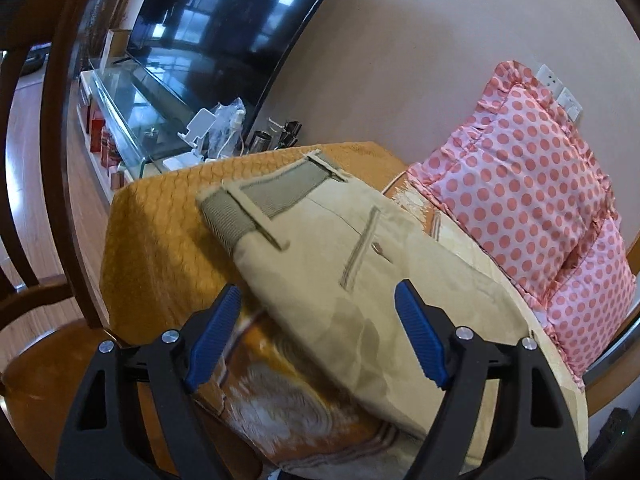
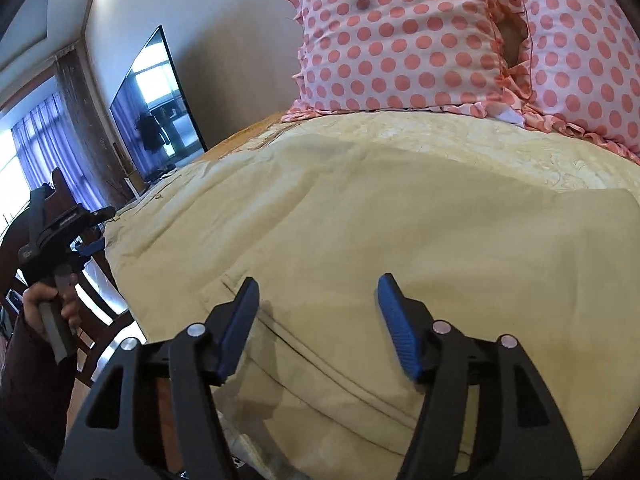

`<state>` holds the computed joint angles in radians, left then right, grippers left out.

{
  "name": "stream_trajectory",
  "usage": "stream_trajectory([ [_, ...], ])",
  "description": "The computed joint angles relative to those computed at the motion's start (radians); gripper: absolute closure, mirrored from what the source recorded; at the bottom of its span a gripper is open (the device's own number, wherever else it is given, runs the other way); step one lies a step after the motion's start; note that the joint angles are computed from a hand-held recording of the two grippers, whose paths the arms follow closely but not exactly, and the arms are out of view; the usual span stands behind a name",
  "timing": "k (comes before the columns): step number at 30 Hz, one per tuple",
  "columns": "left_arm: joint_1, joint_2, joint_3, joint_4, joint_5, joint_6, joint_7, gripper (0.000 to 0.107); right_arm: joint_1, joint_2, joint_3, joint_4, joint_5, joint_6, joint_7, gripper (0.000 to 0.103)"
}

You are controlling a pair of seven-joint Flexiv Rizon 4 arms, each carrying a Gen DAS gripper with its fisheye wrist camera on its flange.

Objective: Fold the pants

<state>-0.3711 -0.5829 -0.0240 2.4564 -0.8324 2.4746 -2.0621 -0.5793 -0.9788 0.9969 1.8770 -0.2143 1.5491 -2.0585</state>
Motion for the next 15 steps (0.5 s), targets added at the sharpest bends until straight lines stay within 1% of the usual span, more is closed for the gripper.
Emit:
stream_trajectory([
  [3,0.022,-0.002,0.007,-0.013,0.029,-0.02,0.019,0.025,-0.011,-0.015,0.016,0.001,0.0,0.001,-0.006,0.041],
  [4,0.032,-0.003,0.006,-0.016,0.05,-0.023,0.014,0.02,-0.013,-0.021,0.019,0.001,-0.002,0.003,-0.009,0.04],
  [6,0.031,-0.003,0.005,-0.02,0.053,-0.026,0.01,0.02,-0.022,-0.03,0.028,0.008,-0.007,0.012,-0.017,0.038],
  [7,0.055,-0.004,0.0,-0.016,0.106,-0.018,-0.02,0.02,-0.024,-0.033,0.03,0.01,-0.011,0.016,-0.016,0.037],
  [8,0.106,-0.01,-0.016,-0.007,0.224,0.012,-0.102,0.02,-0.026,-0.038,0.033,0.012,-0.016,0.021,-0.017,0.036],
  [10,0.191,-0.036,-0.043,-0.009,0.414,0.072,-0.232,0.021,-0.029,-0.045,0.035,0.015,-0.03,0.03,-0.013,0.035],
  [12,0.23,-0.056,-0.057,-0.022,0.504,0.1,-0.298,0.023,-0.033,-0.053,0.039,0.017,-0.045,0.033,-0.007,0.033],
  [13,0.238,-0.063,-0.061,-0.028,0.517,0.106,-0.325,0.026,-0.035,-0.056,0.04,0.017,-0.052,0.033,-0.003,0.033],
  [15,0.231,-0.061,-0.054,-0.032,0.49,0.102,-0.35,0.032,-0.039,-0.061,0.043,0.018,-0.065,0.032,0.003,0.033],
])
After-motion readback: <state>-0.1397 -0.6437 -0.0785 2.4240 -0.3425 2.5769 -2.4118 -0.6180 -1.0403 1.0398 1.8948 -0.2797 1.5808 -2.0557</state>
